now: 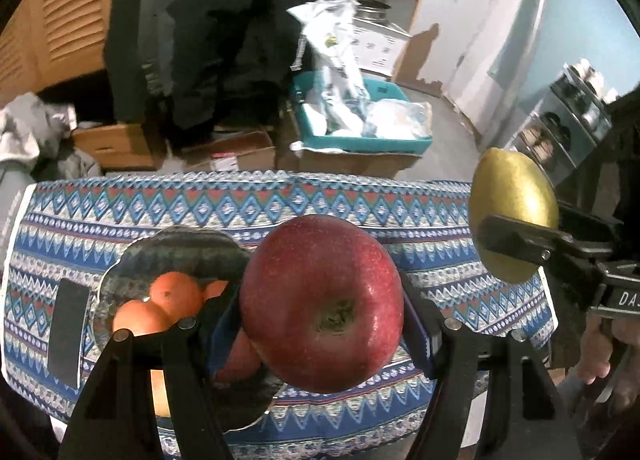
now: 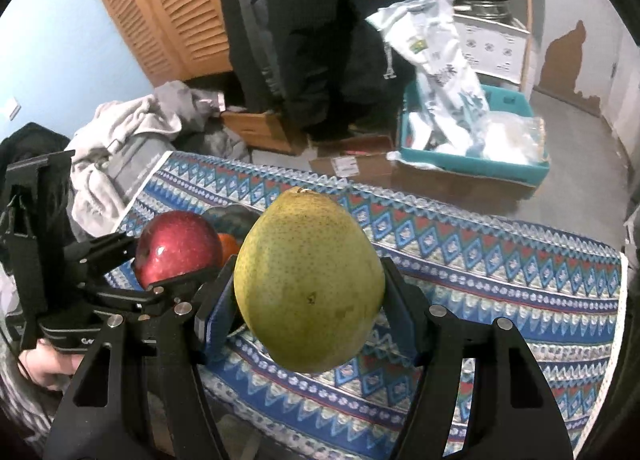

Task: Organize fruits
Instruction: 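Carry the red apple with the left tool while the right tool carries the pear to the bowl, then lower and release the apple into the bowl with the left tool while the right tool releases the pear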

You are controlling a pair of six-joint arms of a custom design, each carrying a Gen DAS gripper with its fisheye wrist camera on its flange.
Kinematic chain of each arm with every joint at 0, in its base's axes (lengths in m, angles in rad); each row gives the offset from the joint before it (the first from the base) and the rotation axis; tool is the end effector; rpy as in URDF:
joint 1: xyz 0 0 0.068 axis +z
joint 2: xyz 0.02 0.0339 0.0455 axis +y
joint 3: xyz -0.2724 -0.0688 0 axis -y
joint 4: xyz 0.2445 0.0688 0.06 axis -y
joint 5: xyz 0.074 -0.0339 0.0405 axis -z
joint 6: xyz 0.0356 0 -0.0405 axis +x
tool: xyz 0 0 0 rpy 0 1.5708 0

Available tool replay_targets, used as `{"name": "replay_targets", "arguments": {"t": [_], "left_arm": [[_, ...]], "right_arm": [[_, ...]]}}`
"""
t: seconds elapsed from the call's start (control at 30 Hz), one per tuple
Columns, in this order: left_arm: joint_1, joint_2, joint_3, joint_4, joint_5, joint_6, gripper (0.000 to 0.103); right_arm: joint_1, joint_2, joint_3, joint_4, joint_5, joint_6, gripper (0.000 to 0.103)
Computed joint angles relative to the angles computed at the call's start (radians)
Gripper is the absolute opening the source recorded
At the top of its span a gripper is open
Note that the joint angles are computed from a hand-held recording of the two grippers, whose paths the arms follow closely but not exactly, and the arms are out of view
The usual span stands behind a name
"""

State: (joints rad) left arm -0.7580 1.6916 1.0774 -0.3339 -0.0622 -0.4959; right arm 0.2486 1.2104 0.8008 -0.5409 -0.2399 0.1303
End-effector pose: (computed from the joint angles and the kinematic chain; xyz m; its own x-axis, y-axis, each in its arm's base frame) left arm 0.2565 -0.2398 0.2031 -0.8328 0.1344 -0.5370 0.2996 0.9251 -0.2331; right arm 0.2259 0.0661 0.2377 -0.8305 -0.0806 -0.5512 -0.2672 0.9258 0.2672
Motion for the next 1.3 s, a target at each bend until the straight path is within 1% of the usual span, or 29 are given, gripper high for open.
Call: {"name": "replay_targets", "arguments": {"t": [0.23,0.47,0.73,0.87,0.97,1.13,1.3], "left_arm": [[0.092,-0.001,-0.060,0.036,0.021,0.007,0.072],[0.177,0.069,-0.104,0.094,0.073,0.007,0.072],[0.223,0.183,-0.066,0.111,0.113,-0.014,0.072],[0.220,0.233,-0.033,0.098,0.104,-0.015,0.072],[0.228,0.270,-0.012,0.090,0.113,-0.010,0.072],[0.241,0.307,-0.001,0.086,0.125,-0.017,0.072],[0.239,0.303,0.000,0.078,0.126,-0.013,0.072]], "right_arm": [[0.084,0.130,0.053,0.064,0.008,0.060,0.067],[0.147,0.255,0.103,0.106,0.021,0.094,0.067],[0.176,0.360,0.138,0.138,0.038,0.111,0.067],[0.177,0.396,0.151,0.147,0.041,0.114,0.067],[0.179,0.420,0.160,0.150,0.042,0.118,0.067],[0.186,0.454,0.174,0.154,0.042,0.119,0.067],[0.195,0.477,0.181,0.158,0.044,0.125,0.067]]}}
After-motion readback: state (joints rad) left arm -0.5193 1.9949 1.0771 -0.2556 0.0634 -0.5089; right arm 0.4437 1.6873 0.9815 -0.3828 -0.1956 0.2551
